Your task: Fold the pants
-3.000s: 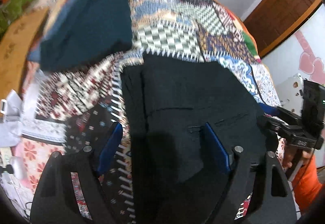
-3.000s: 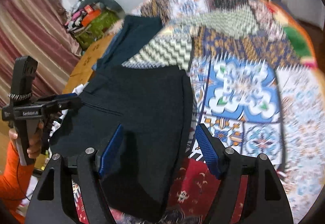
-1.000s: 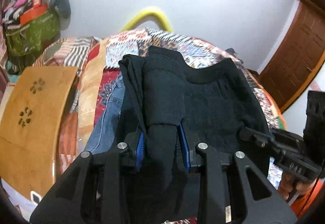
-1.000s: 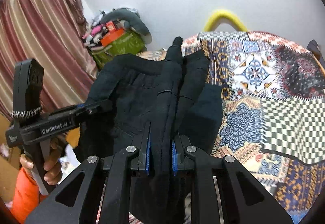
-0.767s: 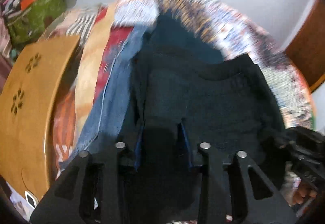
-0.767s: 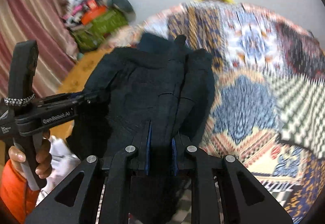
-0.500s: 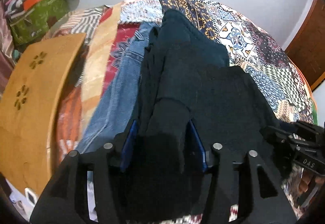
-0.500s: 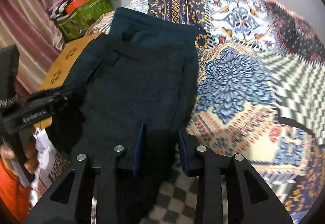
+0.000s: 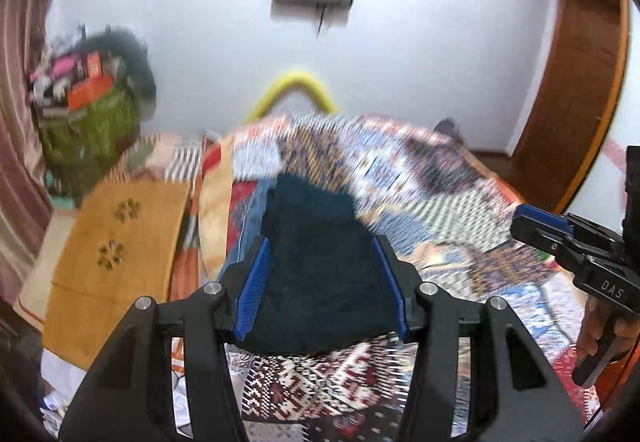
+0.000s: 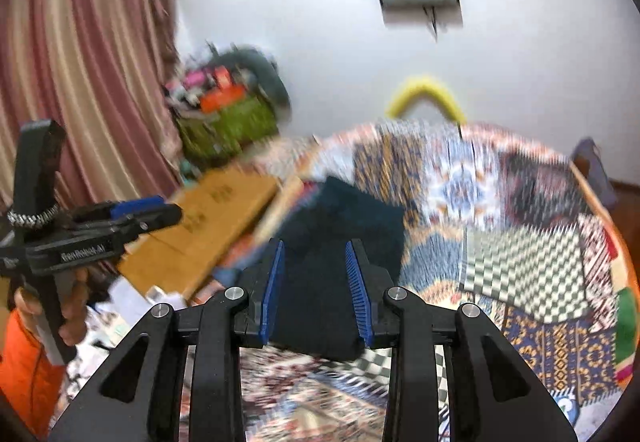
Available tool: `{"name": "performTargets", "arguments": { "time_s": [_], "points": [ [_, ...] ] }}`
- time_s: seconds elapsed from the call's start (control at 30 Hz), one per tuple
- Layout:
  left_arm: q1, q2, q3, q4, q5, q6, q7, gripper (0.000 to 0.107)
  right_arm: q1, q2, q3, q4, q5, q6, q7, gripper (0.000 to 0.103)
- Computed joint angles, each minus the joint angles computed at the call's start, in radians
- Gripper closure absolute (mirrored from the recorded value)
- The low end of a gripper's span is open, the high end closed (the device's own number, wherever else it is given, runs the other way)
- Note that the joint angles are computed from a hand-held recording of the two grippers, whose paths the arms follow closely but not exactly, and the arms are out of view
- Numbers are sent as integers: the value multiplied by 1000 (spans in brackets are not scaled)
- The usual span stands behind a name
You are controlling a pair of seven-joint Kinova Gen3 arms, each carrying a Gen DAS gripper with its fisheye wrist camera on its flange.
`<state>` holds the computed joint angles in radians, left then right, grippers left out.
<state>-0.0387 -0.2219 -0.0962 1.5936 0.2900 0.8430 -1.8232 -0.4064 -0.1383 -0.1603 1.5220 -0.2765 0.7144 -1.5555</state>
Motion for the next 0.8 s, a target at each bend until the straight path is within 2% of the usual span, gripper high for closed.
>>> {"name": "performTargets", "arguments": {
  "time_s": [0.13,0.27,0.37,0.47,0.57,0.63,0.67,0.7,0.73,0.8],
  "points": [
    [-6,-156,76,25,-91,-12,88,56,-22,-136,5,38,-34,-41,20,74],
    [-32,-319,182,74,-200,-41,190,56,-23,-247,-47,94,3,-104,-27,74],
    [-51,-428,240,113,-244,-51,259,55,-16,-322,-78,138,37,-141,-60,74],
    [-72,-516,284,139,-262,-41,323,49,13,-391,-117,185,66,-165,-108,72],
    [-108,-585,323,160,-273,-30,384,39,68,-457,-164,225,98,-177,-168,58],
    [-118,-620,336,165,-272,-12,418,30,99,-478,-183,246,116,-188,-198,42],
    [-120,-632,338,166,-272,-6,430,20,116,-492,-193,249,126,-182,-211,38],
    [-125,-646,341,170,-272,-2,444,12,128,-497,-199,251,135,-183,-221,29],
    [-130,-655,342,170,-273,4,454,8,149,-507,-211,253,144,-184,-235,20],
    [-135,-669,348,171,-277,12,468,6,174,-518,-221,253,158,-181,-256,9]
  ]
}}
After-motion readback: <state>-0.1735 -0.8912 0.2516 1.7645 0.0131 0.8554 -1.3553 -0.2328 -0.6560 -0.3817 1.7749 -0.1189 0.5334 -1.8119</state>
